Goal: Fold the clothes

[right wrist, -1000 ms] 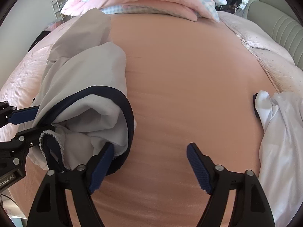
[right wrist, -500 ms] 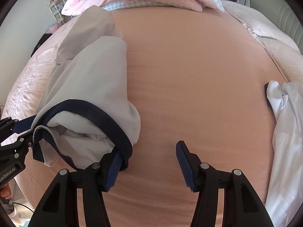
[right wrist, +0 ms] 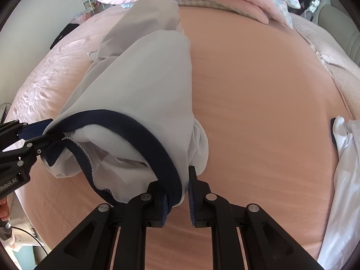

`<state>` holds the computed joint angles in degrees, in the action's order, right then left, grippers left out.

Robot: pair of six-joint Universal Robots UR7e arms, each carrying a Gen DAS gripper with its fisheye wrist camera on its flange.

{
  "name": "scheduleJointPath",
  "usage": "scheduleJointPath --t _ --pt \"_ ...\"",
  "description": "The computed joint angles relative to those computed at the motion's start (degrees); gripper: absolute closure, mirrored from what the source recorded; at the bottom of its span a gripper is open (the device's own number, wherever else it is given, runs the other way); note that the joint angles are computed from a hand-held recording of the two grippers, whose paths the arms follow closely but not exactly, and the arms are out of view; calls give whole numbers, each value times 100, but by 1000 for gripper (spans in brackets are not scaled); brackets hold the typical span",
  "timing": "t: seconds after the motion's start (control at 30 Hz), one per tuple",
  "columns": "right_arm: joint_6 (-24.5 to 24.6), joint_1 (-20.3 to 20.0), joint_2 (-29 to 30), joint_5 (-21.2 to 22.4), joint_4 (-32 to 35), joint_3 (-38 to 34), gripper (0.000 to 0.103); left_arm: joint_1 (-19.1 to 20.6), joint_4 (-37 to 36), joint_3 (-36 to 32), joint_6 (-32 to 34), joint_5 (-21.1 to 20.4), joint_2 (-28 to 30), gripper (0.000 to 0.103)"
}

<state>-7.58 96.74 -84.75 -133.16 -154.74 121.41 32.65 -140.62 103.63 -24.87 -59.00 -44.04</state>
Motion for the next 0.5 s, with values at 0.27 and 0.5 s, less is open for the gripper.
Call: scheduleJointPath --t 0.27,0.5 --pt "-742 288 124 -850 -904 288 97 443 -61 -22 -696 -1044 -182 51" --pt "-870 137 498 -571 -1604 368 97 412 7 -33 -854 -1163 -146 49"
